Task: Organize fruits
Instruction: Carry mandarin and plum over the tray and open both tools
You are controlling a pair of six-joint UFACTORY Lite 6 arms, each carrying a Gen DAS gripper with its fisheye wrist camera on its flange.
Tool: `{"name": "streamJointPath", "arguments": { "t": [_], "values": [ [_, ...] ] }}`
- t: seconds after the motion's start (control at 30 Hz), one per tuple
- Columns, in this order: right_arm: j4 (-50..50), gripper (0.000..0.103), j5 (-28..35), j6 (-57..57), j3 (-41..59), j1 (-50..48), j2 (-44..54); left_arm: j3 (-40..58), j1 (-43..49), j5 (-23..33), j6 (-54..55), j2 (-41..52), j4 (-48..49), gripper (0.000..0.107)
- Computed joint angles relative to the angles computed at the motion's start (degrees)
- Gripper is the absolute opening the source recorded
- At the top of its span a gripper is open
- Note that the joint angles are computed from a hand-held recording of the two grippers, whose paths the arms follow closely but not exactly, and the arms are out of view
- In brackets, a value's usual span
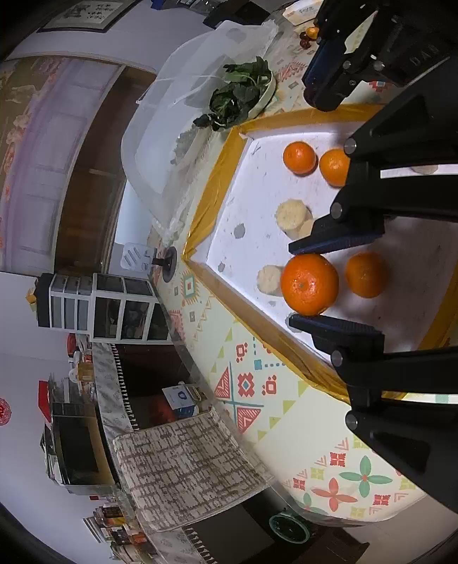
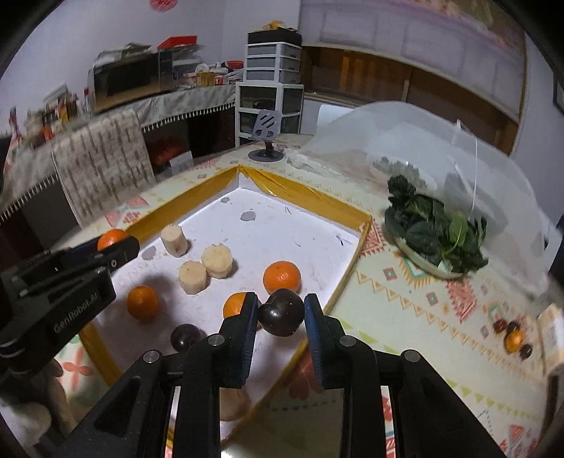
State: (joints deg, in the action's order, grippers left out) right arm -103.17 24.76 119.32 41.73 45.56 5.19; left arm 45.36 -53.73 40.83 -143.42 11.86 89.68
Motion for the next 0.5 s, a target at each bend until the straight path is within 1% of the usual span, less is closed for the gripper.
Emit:
{"name": "streamJointPath", "arguments": {
  "t": [0.1, 0.37, 0.5],
  "values": [
    [0.7, 0.029, 2.7, -1.2, 1.6, 1.6, 2.4, 0.5, 0.6, -0.4, -0.3, 0.9, 0.6, 0.033],
    [-0.1, 0.029, 4.1, -0.3, 2.8, 2.2, 5.0, 1.4, 1.4, -1.4, -0.8, 2.6, 1.6, 0.033],
    [-1.0, 0.029, 3.5, 0.3, 3.3, 1.7, 5.6, 1.5, 1.4, -1.2, -1.0, 2.9, 1.5, 0.033]
  ]
}}
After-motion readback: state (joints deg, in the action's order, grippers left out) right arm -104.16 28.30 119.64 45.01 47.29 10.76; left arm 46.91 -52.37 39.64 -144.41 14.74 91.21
